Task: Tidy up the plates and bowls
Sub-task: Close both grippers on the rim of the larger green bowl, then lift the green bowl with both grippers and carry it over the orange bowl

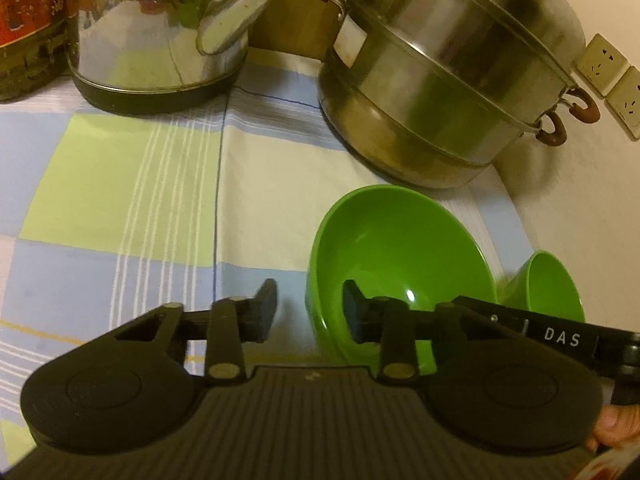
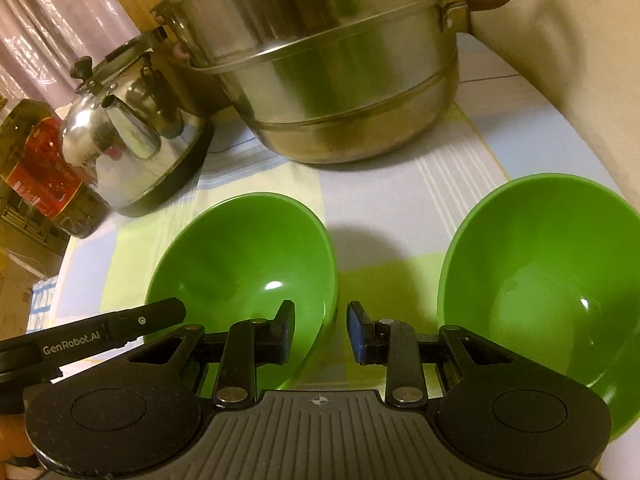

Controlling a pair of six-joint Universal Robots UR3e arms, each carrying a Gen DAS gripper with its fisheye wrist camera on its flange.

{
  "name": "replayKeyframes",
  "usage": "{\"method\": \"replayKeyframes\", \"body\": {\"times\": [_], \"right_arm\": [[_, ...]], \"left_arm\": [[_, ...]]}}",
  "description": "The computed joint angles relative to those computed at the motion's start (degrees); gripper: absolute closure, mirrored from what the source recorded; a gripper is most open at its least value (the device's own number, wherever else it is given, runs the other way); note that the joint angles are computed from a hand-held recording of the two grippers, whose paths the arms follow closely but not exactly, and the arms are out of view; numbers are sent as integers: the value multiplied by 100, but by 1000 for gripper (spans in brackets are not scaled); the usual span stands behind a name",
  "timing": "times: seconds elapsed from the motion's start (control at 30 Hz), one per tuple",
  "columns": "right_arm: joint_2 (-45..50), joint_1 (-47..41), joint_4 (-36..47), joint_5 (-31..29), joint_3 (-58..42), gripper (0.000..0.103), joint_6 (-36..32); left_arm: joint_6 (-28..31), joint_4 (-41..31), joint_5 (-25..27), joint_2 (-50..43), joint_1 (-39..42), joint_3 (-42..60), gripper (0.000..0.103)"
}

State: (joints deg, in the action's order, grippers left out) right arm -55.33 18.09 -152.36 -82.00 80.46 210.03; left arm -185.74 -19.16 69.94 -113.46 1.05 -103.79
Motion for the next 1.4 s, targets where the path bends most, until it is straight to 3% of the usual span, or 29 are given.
{"method": "replayKeyframes", "body": {"times": [0.2,0.33,0.73,1.07,1.4], "right_arm": [[178,38,243,-53,-352,74,-96],[269,62,410,-126,-514,86,-133],[184,105,552,-277,-505,93,-114],[-576,155,645,-356,-78,93,-75],[-1997,447,1167,-705,482,93,94]], "left_arm": [[38,-12,111,-224,-102,208,87],[40,-49,133,-286,-130,300,92],[167,-282,354,-47,-254,362,94],[215,-871,395,874,-337,182,94],[69,-1670,403,2516,-472,-339,94]]}}
